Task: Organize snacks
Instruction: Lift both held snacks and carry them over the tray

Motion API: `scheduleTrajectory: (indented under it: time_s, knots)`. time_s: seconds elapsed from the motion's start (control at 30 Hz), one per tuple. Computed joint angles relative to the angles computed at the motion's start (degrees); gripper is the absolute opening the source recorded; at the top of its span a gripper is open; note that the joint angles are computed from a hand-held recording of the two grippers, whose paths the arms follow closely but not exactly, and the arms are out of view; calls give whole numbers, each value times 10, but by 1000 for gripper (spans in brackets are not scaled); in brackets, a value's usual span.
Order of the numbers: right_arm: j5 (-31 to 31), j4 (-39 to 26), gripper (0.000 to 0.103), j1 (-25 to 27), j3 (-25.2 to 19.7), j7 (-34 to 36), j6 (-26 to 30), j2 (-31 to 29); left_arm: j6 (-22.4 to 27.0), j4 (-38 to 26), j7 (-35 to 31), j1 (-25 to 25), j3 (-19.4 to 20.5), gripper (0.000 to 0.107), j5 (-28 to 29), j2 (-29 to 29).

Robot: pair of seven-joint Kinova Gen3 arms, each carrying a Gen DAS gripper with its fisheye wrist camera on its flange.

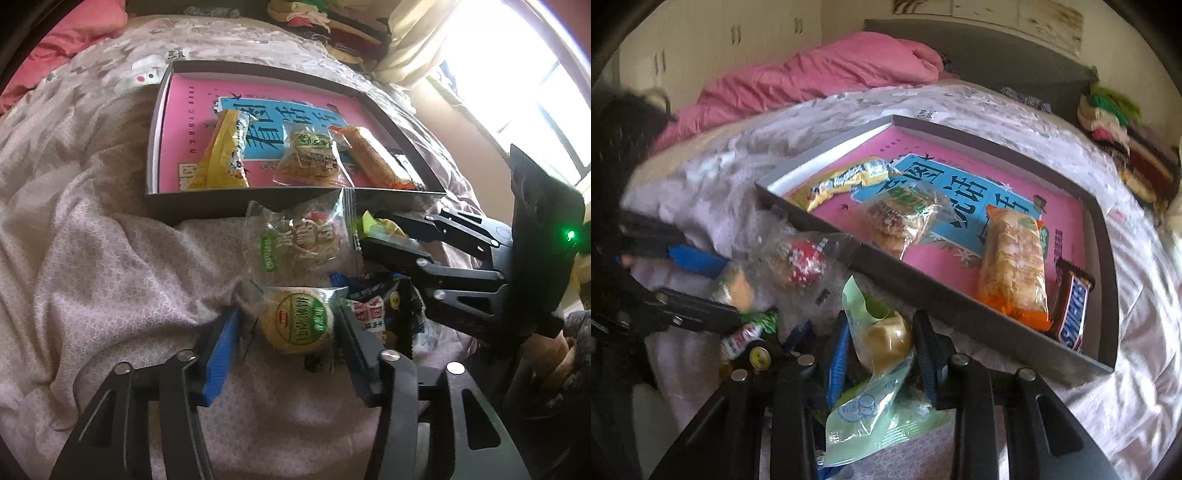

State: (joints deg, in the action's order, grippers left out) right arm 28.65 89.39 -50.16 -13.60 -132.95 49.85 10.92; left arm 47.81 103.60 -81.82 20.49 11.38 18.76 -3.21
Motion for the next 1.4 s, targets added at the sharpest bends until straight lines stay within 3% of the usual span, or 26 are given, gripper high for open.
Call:
scheduleTrajectory:
  time_s: [0.23, 0.5, 0.9, 1.4]
  knots:
    - [-77, 48, 34, 50, -4, -13, -87, -43, -12, -1, 10, 4, 3, 42, -6, 1]
    - [-81, 78, 34, 71, -15, -45, -143, -70, -13, -2, 20, 5, 4, 38, -17, -17]
    - [-4, 109, 34, 86, -37, -139, -180, -102, -8, -10, 64, 3, 13, 38, -58, -50]
    - [103, 127, 34, 102, -63, -257, -182, -122, -15, -28, 121, -4, 25, 38, -110, -61]
